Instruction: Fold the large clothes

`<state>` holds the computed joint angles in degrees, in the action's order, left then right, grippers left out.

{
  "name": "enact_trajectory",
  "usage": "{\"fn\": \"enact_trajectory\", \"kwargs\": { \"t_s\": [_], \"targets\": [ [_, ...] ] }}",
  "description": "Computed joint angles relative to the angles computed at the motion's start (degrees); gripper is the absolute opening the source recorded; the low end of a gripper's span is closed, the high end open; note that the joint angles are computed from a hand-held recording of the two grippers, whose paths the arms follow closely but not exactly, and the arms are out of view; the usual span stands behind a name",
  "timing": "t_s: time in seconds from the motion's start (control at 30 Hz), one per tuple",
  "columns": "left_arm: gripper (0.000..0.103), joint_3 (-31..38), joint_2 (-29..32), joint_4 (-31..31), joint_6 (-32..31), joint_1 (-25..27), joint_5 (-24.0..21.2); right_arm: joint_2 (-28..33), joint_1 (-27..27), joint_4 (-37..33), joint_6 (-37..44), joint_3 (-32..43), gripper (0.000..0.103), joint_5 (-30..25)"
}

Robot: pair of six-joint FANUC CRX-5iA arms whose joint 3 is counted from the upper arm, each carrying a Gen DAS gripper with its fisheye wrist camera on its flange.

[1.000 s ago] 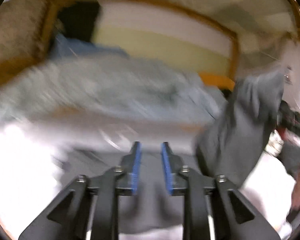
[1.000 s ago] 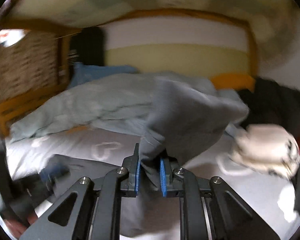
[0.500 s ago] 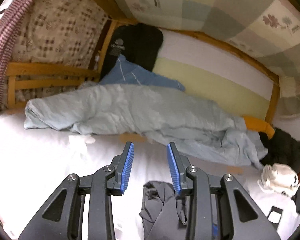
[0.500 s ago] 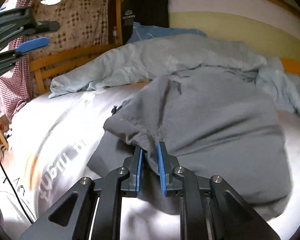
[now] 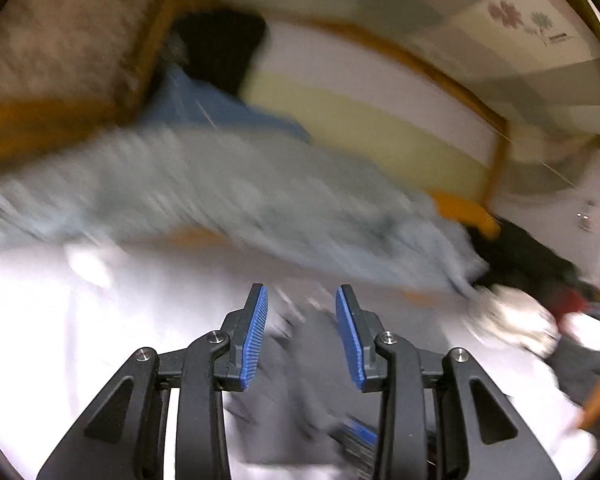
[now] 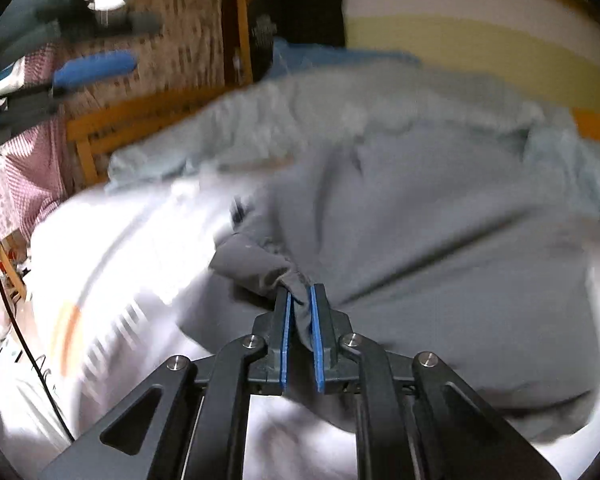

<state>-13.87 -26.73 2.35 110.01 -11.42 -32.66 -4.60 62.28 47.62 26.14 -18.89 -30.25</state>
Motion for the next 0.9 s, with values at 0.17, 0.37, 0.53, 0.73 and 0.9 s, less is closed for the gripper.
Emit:
{"fn": "enact_trajectory", "kwargs": {
  "t_s": [0.17, 0.37, 0.53, 0.73, 0.9],
  "targets": [
    [0.064, 4.1, 6.6, -0.7, 1.2, -2.9, -5.1, -2.3, 0.1, 4.8, -4.4, -3.1, 0.018, -0.3],
    [0.064, 3.9, 12.8, 5.2, -1.5, -1.6, -7.0, -10.2, 3.2, 11.5, -11.7, -11.1, 0.069, -4.4],
    [0.071, 0.1, 11.8, 12.3, -4.7, 0.3, -5.5, -16.5, 1.5, 19.0, -19.7, -17.4, 0.071, -10.9],
    [0.103, 7.6, 15.6, -0.2, 9.5, -2.2, -15.1, -16.4, -4.1, 9.6, -14.9, -14.8, 0.071, -12.6],
    [0.103, 3.5, 16.0, 8.4, 5.4, 0.4, -14.1, -10.9, -6.8, -0.7, 0.1, -7.3, 0.071, -12.7]
  ]
}}
